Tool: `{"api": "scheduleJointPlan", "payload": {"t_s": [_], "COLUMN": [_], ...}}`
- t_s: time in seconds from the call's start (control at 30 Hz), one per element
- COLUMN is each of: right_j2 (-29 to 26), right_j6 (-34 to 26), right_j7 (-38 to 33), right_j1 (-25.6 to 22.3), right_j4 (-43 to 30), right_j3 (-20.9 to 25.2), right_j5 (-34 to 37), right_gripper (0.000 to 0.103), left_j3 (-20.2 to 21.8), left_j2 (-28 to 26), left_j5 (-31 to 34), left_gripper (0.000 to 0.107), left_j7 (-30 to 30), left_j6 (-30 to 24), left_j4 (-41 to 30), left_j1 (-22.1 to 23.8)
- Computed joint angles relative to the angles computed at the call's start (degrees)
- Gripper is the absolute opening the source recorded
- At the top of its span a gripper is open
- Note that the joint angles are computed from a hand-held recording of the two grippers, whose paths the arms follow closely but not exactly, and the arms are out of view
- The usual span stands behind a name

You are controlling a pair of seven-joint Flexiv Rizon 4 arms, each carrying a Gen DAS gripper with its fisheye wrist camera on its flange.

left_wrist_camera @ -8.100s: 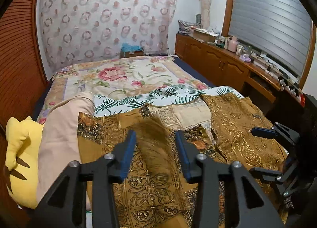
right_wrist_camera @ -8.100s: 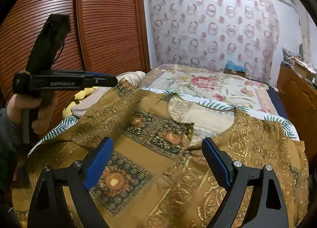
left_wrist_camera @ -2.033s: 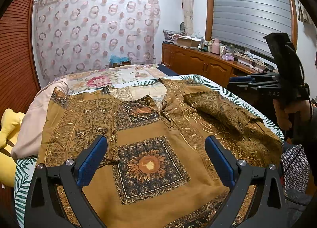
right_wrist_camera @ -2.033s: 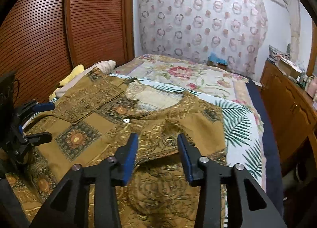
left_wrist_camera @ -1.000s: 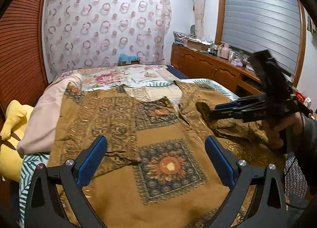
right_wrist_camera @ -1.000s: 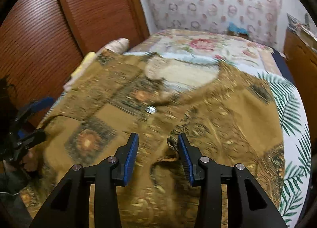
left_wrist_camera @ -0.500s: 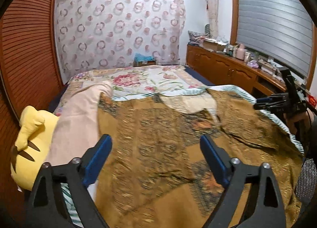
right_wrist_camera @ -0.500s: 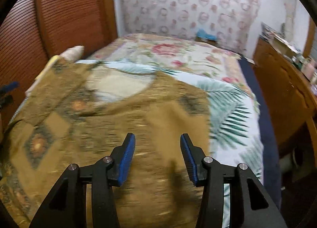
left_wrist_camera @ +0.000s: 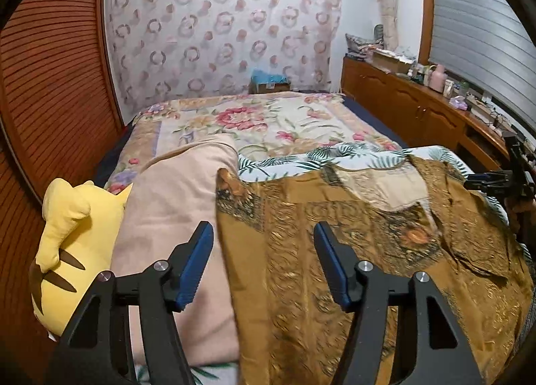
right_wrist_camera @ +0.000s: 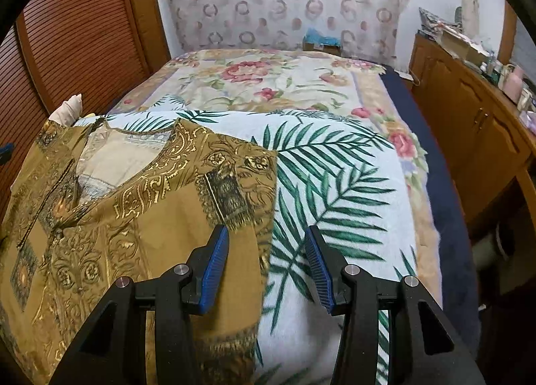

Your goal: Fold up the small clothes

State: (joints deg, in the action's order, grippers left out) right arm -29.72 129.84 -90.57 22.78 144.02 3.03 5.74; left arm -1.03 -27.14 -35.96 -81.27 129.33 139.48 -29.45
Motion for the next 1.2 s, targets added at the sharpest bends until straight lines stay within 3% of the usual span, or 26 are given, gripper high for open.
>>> {"api": "scheduleJointPlan", "payload": {"t_s": [0.07, 0.2, 0.7, 0.83, 0.9, 0.97, 1.03, 1.1, 1.13, 1.2], "right_j2": [-1.39, -2.77, -4.29, -4.35, -4.22, -4.33, -4.19, -3.46, -2.96, -2.43], "right_j6": [0.02, -0.33, 1.08, 1.26, 1.56, 2.3, 2.41, 1.21, 0.34, 0.73], "right_j7": [0.34, -1.73, -2.75, -2.95, -2.36, -1.56, -2.02, -1.82, 0.03, -0.38], "right_j1": [-2.38, -1.45, -2.63, -2.67, -4.97, -9.53, -8.81, -9.95, -12.58, -13.06], "right_j4": [-1.25, -3.91, -4.52, -4.49, -4.04, -3.22, -2.85, -2.48, -2.08, -1.55], "right_j3": [-0.17, -1.06, -0.54, -0.6, 0.81, 3.26, 2.65, 3.11, 4.13, 4.72], "right_j5": [-3.26, -2.46, -3.5, -3.51, -6.1, -12.4, -12.31, -14.17, -18.4, -18.98], "right_gripper": [0.049, 0.049, 0.054, 0.054, 0.053, 0.041, 0.032, 0.012, 0.007, 0.005], "left_j3": [0.24, 0.78, 3.01, 1.83, 1.08, 2.94, 5.13, 4.65, 4.45, 5.29], "left_j2": [-0.71, -1.83, -3.72, -3.22, -2.75, -2.64, -2.66, -2.21, -1.99, -1.51], "left_j5": [-0.01, 0.72, 7.52, 11.17, 13.11, 12.48, 11.22, 12.05, 12.47, 12.21], "left_gripper": [0.064, 0.063, 0.042, 0.016, 0.012, 0.012, 0.012, 0.006, 0.005, 0.004], "left_j7": [0.75, 1.55, 0.01, -1.39, -2.12, -1.75, -1.06, -1.34, -1.65, -1.92], "left_j6": [-1.4, -4.44, -13.43, -13.98, -15.01, -16.09, -17.14, -17.53, -17.4, -16.69], "left_j4": [-1.18, -3.31, -7.82, -8.2, -8.31, -8.69, -9.13, -8.98, -8.82, -8.49], "left_j1": [0.64, 1.85, 5.44, 7.46, 8.51, 6.3, 3.83, 4.55, 4.88, 3.85]}}
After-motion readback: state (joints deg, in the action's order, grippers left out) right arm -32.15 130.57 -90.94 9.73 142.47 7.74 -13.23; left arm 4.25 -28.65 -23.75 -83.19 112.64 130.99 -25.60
